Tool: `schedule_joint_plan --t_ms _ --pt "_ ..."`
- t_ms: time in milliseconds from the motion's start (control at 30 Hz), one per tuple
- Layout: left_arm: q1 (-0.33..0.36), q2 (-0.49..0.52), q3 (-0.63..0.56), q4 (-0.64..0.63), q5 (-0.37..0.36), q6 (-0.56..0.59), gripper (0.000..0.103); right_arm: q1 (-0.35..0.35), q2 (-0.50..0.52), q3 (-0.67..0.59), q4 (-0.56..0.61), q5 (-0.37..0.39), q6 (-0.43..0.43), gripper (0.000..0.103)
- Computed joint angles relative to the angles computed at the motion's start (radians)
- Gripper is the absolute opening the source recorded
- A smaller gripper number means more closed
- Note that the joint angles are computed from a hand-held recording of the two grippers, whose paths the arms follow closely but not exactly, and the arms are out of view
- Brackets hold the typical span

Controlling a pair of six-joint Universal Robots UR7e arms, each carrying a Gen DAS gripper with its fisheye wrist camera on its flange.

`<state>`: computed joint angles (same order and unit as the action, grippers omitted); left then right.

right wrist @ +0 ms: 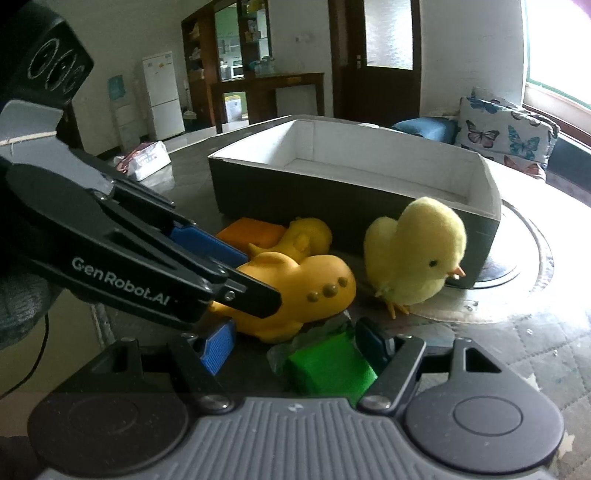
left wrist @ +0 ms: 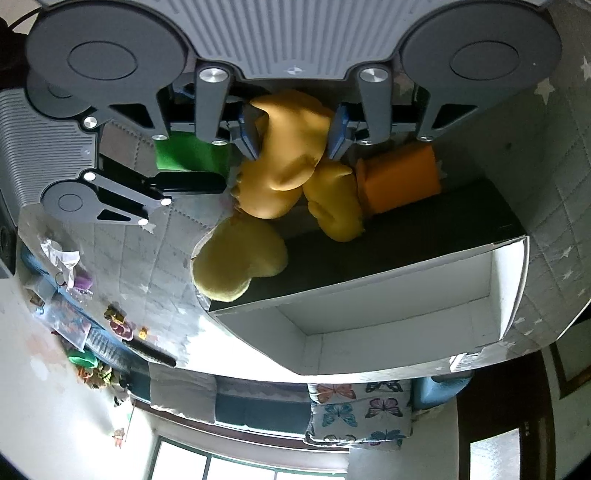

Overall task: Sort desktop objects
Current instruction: 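Close the left gripper around the large orange rubber duck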

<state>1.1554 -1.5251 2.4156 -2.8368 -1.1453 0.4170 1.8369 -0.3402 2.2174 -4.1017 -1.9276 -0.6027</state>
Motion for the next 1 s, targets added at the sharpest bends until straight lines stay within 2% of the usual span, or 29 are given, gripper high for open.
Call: schedule_joint_plan --t_ms 267,667,1000 --pt "0.009 0.025 -0.037 0.073 -0.009 0.021 0.050 -0.008 -0.008 -0.001 0.030 0.017 -0.059 0.075" --pt "0.013 0.016 -0.023 0.040 -0.015 0.027 0.044 -0.016 0.010 -0.012 0.011 0.020 -0.104 0.075" --pt "0.009 -0.018 -0.020 0.054 -0.028 0.023 0.043 -0.005 0.014 -0.006 -0.012 0.038 -0.141 0.075"
